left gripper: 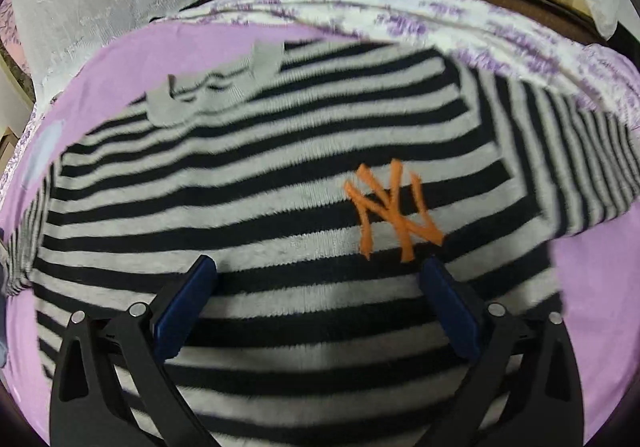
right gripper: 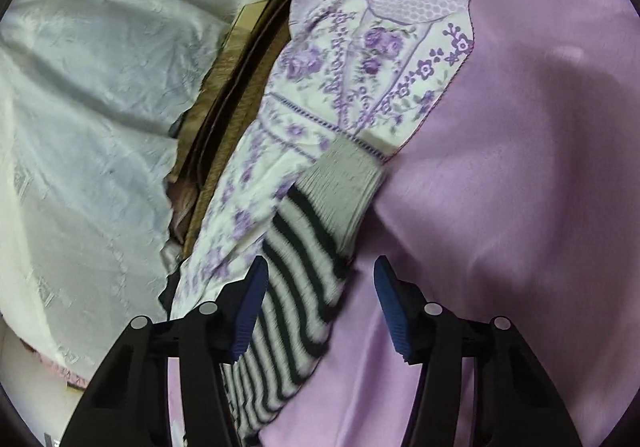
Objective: Fold small clothes
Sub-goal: 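Grasp the sweater's sleeve cuff with the right gripper, then carry the held sleeve across the sweater body with the right gripper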
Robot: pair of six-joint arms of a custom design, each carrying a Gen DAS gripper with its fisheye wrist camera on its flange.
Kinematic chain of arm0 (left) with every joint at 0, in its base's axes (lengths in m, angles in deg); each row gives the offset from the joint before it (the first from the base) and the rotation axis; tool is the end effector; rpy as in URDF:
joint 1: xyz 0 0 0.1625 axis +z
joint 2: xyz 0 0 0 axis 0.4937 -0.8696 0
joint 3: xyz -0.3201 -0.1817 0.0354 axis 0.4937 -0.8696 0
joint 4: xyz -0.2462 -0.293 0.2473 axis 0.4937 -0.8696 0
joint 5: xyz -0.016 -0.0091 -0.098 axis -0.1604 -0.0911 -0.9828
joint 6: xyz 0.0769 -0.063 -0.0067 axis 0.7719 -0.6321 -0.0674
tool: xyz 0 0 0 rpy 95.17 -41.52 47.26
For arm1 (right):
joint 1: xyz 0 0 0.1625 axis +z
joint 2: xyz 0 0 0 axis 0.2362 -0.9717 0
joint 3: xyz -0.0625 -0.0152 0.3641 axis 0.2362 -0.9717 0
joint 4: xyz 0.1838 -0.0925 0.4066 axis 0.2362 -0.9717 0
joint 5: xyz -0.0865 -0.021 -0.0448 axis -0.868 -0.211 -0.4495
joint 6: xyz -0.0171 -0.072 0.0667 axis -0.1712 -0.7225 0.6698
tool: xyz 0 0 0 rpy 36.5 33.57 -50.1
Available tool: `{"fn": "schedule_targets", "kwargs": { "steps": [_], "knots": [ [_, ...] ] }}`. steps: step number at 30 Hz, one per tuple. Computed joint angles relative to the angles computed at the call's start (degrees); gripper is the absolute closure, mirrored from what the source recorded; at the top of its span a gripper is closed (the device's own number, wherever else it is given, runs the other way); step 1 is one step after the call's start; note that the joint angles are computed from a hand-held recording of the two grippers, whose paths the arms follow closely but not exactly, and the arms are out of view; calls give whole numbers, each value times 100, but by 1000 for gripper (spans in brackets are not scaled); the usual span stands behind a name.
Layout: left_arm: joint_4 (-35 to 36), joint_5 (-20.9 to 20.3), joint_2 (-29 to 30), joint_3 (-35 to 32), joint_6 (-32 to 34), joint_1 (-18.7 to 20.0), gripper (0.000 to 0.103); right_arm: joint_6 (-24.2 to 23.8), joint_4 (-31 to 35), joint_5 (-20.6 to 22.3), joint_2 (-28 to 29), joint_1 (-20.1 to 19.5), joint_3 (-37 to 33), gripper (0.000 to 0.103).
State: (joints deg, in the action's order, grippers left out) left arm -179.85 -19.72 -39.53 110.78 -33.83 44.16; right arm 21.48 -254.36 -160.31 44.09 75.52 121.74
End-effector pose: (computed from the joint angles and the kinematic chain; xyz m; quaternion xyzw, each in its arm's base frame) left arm -0.0044 -0.7590 0.1553 0.1576 0.8731 -0.2247 0.4029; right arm 0.0867 -0.6810 0.0676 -0.2903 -0.7969 0.5276 0.0475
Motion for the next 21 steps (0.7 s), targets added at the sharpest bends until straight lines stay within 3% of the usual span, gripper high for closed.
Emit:
{"fn": "schedule_targets", "kwargs": {
  "steps": [2, 5, 8, 10, 12, 17, 21],
  "knots": [
    [-470, -129, 7, 111, 187, 31, 4, -126, -75, -22, 85, -52, -94, 47],
    [-864, -40, 103, 146, 464, 8, 4, -251, -412, 281, 203, -200, -120, 49],
    [-1001, -10, 114, 178, 554, 0, 4, -666, -623, 334, 304, -246, -211, 61],
    [-991, -22, 101, 193, 536, -1, 4, -833, -609, 567, 307, -297, -223, 82],
    [-962, -68, 77, 207, 525, 5, 4, -835, -568, 972, 271, -384, -172, 95],
    [-993, -181, -123, 455, 571, -25, 4, -1044, -681, 970, 257, -278, -154, 95],
    [-796, -46, -68, 359, 602, -91, 4, -1404, -780, 852, 233, -51, -141, 95]
  ]
}}
